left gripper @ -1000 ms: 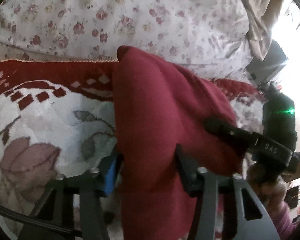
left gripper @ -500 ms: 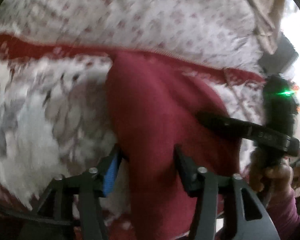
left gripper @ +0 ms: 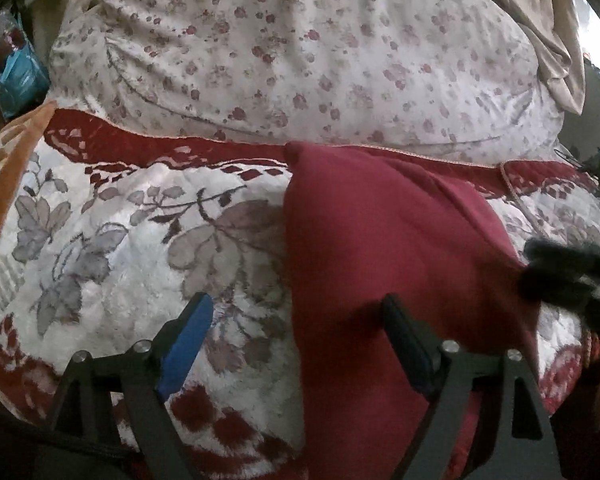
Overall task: Fold small clothes
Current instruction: 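Open the right gripper and withdraw from the folded sweatshirt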
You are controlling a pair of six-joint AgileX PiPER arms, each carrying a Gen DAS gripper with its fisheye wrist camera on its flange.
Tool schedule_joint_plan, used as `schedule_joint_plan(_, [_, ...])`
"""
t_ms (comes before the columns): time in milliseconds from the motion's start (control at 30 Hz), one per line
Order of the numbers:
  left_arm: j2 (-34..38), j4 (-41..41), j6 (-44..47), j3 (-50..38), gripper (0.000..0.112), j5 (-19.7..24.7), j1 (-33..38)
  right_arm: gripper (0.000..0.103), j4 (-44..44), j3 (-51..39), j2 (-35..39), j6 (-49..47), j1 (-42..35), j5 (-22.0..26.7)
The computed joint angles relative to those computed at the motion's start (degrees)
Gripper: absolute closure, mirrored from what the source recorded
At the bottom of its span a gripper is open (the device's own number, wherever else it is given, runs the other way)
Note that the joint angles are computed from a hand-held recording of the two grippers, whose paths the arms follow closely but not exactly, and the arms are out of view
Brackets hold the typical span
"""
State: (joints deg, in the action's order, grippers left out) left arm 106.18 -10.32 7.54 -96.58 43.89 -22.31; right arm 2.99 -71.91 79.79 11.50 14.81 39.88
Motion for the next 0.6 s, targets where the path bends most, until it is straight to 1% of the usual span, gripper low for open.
schedule_joint_plan(33, [0.27,-0.88,0.41,-0.05,0.024,-0.16,0.24,0.051,-4.52,-0.27,1.48,3.58,1.4,1.19])
schedule_joint_plan(100, [0.74,-2.53,1.66,-0.23,0.019,-0.62,0.71,0.055,-8.69,-0.54,4.9,8.45,1.23,3.07])
schedule_joint_plan(133, [0.89,-3.13,2.39,-0.28,0.018,-0.94,0.79,0.056,-8.69,-0.01,5.55,8.97,0.58,2.83])
schedule_joint_plan(200, [0.84,-2.34,2.34,0.02,0.018,-1.85,0.54,0.056,-9.24,1.69,5.8,10.15,-0.23,0.21])
schedule_joint_plan(367, [0.08,-1.25,2.38,1.14,0.018,-3.37,0.18,0.054,-14.24,-0.19,6.21,13.58,2.25,3.26])
schedule_joint_plan(433, [-0.48,-1.2,2.19,1.83,0.018,-4.14,0.38,0.05,-16.24,-0.41,5.26,15.97,3.46,4.48])
schedule_joint_plan(500, [-1.18,-1.05,1.36,2.62,0.018,-5.28,0.67,0.035,-17.74,-0.23,3.83,18.92,4.71,5.25])
schedule_joint_plan(600, [-2.06,-0.08,-0.68,3.57,0.017,-6.74,1.06,0.029,-20.05,0.75,1.48,23.21,6.15,5.52])
